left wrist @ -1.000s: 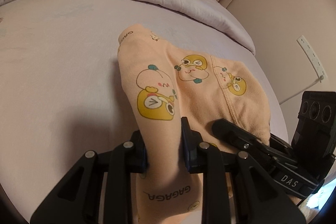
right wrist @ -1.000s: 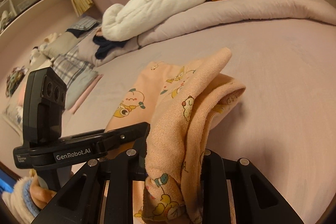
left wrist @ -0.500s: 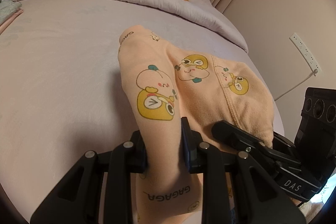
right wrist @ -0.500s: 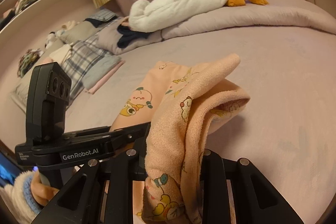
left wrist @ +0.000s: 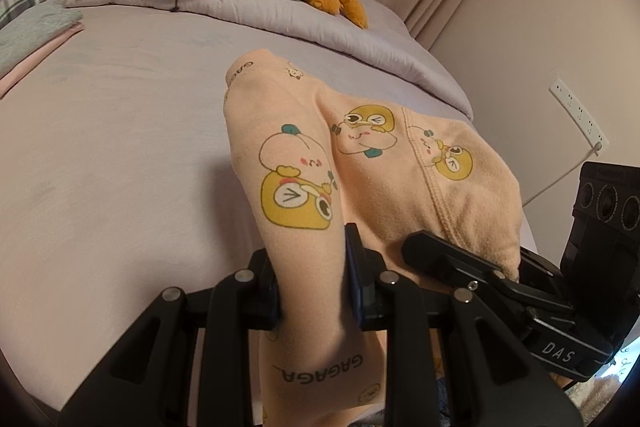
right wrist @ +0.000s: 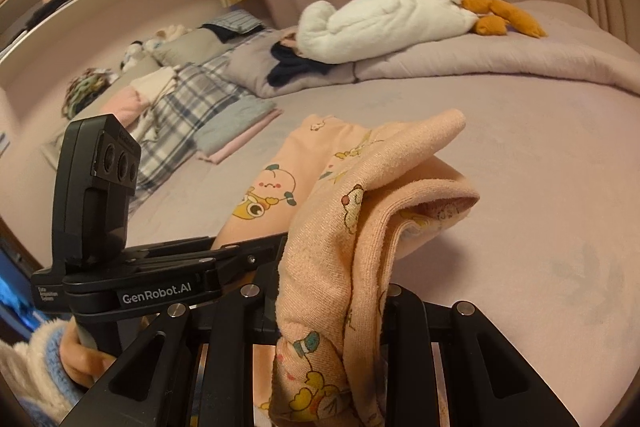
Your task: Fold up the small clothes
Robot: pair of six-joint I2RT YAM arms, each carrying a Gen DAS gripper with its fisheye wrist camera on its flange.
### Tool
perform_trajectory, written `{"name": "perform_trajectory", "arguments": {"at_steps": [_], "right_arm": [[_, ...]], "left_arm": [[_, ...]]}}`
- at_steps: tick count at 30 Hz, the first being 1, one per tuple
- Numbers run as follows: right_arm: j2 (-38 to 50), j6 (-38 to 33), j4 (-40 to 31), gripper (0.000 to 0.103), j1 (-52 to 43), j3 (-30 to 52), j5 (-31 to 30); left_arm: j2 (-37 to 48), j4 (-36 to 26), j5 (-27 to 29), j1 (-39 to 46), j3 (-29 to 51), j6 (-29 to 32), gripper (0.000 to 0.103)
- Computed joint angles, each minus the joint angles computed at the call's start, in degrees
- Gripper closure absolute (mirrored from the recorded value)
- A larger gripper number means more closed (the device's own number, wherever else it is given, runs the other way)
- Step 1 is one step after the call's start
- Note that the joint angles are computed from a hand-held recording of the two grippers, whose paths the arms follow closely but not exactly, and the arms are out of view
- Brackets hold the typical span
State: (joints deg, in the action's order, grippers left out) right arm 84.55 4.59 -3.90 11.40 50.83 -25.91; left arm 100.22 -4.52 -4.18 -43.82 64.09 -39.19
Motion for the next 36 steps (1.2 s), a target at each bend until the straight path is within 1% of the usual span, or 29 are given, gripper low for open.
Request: {"name": "perform_trajectory", "arguments": {"at_steps": [7, 16, 28, 36], "right_arm": [[-1.45, -1.36, -0.38, 0.076, 2.48, -0.49, 0.90], [-2.88, -2.74, -0.93, 0.076, 4.22, -1.08, 1.40], [-2.98, -4.03, -2.10, 0.076, 6.71, 0.60, 2.85], [-2.83, -4.52, -2.73, 0.076, 7.92, 0.95, 3.33]], "left_arm": [[-5.22, -0.24, -3.48, -1.74, -4.72, -1.11, 0.078], [-9.39, -0.62, -5.88, -3.18, -8.12, -2.26, 0.078], [-13.01, -0.67, -6.79, -2.49, -10.45, -2.35, 0.078], [-14.60, -1.77, -7.44, -2.70, -11.46, -2.98, 0.078]]}}
